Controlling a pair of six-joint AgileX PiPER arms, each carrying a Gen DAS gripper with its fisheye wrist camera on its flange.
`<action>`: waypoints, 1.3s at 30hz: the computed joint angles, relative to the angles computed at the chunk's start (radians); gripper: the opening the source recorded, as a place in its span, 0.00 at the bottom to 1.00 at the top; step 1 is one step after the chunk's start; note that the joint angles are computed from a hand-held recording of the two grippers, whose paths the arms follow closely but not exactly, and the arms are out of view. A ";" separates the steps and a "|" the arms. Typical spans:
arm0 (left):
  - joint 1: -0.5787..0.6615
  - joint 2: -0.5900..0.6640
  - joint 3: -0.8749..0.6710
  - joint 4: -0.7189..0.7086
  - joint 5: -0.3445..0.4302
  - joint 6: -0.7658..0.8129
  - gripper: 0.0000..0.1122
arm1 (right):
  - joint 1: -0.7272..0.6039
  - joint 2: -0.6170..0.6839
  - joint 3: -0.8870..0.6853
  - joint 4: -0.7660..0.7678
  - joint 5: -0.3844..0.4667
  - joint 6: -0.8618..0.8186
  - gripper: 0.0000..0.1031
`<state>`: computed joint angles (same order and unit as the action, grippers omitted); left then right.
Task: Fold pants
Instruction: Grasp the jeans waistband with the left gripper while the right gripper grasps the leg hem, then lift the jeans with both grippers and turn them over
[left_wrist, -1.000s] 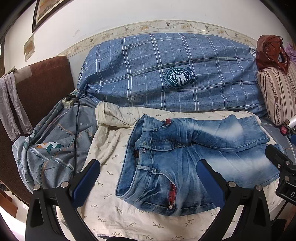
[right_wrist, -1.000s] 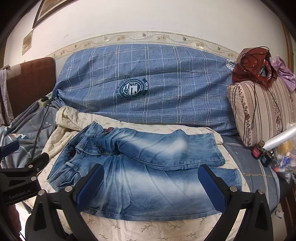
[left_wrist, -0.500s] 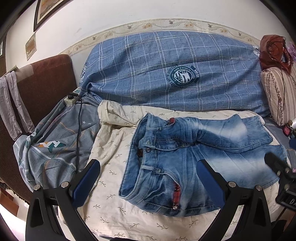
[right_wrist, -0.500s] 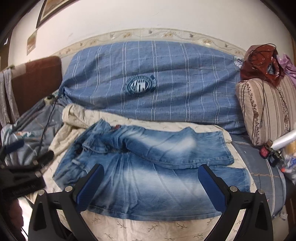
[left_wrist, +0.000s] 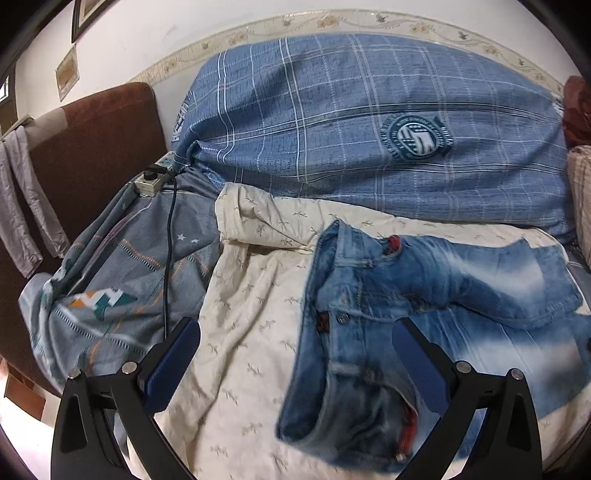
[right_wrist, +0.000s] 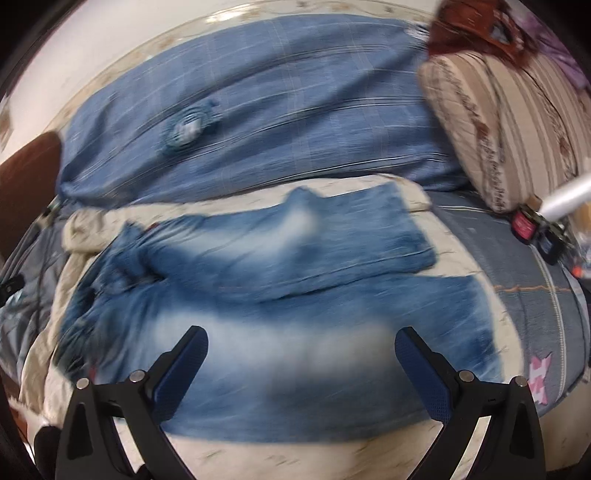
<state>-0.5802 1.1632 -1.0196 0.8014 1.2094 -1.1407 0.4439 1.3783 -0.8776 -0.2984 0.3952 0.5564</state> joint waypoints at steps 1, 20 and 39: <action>0.067 0.017 -0.017 -0.028 -0.044 0.053 0.92 | -0.060 0.018 -0.019 0.084 -0.012 -0.095 0.99; 0.541 0.720 -0.667 -0.496 -0.227 0.568 0.92 | -0.412 0.464 -0.545 0.803 0.082 -0.850 0.93; 0.567 1.024 -0.900 -0.749 -0.244 0.718 0.24 | -0.365 1.070 -1.442 0.470 0.529 -0.520 0.35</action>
